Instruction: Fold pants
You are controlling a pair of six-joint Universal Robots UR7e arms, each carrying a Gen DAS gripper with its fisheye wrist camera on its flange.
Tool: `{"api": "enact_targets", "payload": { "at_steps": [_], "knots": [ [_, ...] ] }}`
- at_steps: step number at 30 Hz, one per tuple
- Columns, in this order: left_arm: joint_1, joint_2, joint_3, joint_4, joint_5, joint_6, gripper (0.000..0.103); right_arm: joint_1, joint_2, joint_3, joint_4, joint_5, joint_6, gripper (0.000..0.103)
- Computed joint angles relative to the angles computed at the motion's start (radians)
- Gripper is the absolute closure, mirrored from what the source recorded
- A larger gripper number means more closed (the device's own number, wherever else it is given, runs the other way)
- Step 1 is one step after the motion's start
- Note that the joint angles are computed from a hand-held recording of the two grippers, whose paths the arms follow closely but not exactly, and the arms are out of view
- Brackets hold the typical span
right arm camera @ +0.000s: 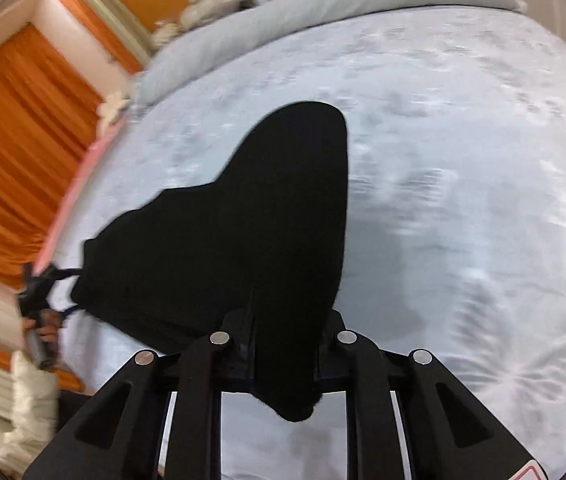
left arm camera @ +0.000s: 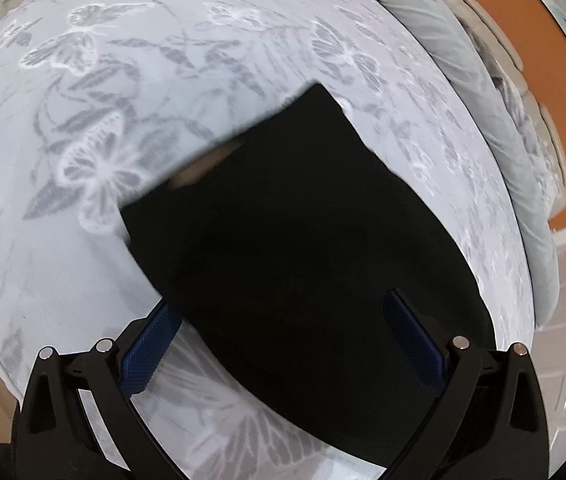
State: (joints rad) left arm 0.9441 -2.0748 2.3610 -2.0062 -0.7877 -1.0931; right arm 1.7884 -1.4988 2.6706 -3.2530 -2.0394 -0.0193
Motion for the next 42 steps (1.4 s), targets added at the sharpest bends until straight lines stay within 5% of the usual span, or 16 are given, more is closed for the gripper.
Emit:
{"api": "enact_targets", "payload": {
  "at_steps": [5, 9, 11, 13, 15, 19, 20, 22, 25, 29, 31, 34, 39, 42],
  "knots": [
    [-0.002, -0.011, 0.004, 0.044, 0.009, -0.002, 0.005, -0.075, 0.068, 0.001, 0.02, -0.098, 0.007, 0.08],
    [0.022, -0.03, 0.017, 0.03, -0.007, 0.003, 0.005, 0.011, 0.071, -0.028, 0.048, -0.212, 0.098, 0.047],
    [0.015, -0.037, 0.023, 0.029, 0.002, -0.006, 0.005, 0.105, 0.132, -0.055, -0.007, -0.373, 0.118, 0.04],
    [0.019, -0.027, 0.031, 0.001, 0.004, 0.001, 0.005, 0.16, 0.168, -0.066, -0.087, -0.457, 0.097, 0.035],
    [0.018, -0.003, 0.03, -0.01, 0.017, 0.013, 0.006, 0.163, 0.175, -0.055, -0.18, -0.433, 0.041, 0.032],
    [-0.006, 0.027, 0.019, 0.03, 0.059, 0.013, 0.049, 0.174, 0.226, -0.061, -0.186, -0.26, -0.009, 0.032],
    [0.005, 0.019, 0.025, -0.017, 0.035, 0.038, 0.051, 0.186, 0.25, -0.068, -0.175, -0.233, -0.032, 0.032],
    [0.033, -0.005, 0.029, -0.075, -0.009, 0.045, 0.05, 0.239, 0.349, -0.097, -0.186, -0.215, -0.1, 0.032],
    [0.064, -0.071, 0.039, -0.136, -0.08, 0.036, 0.028, 0.327, 0.495, -0.157, -0.217, -0.287, -0.183, 0.032],
    [0.037, -0.208, 0.056, -0.128, -0.087, 0.045, 0.008, 0.374, 0.569, -0.198, -0.217, -0.313, -0.213, 0.032],
    [0.06, -0.231, 0.062, -0.15, -0.139, 0.079, 0.007, 0.367, 0.566, -0.205, -0.203, -0.291, -0.2, 0.032],
    [0.188, -0.186, 0.075, -0.256, -0.32, 0.148, 0.007, 0.354, 0.57, -0.222, -0.176, -0.276, -0.161, 0.032],
    [0.208, -0.072, 0.071, -0.391, -0.348, 0.233, 0.01, 0.337, 0.584, -0.244, -0.158, -0.26, -0.11, 0.032],
    [0.209, 0.014, 0.054, -0.404, -0.306, 0.213, 0.045, 0.324, 0.578, -0.253, -0.156, -0.251, -0.076, 0.032]
  ]
}}
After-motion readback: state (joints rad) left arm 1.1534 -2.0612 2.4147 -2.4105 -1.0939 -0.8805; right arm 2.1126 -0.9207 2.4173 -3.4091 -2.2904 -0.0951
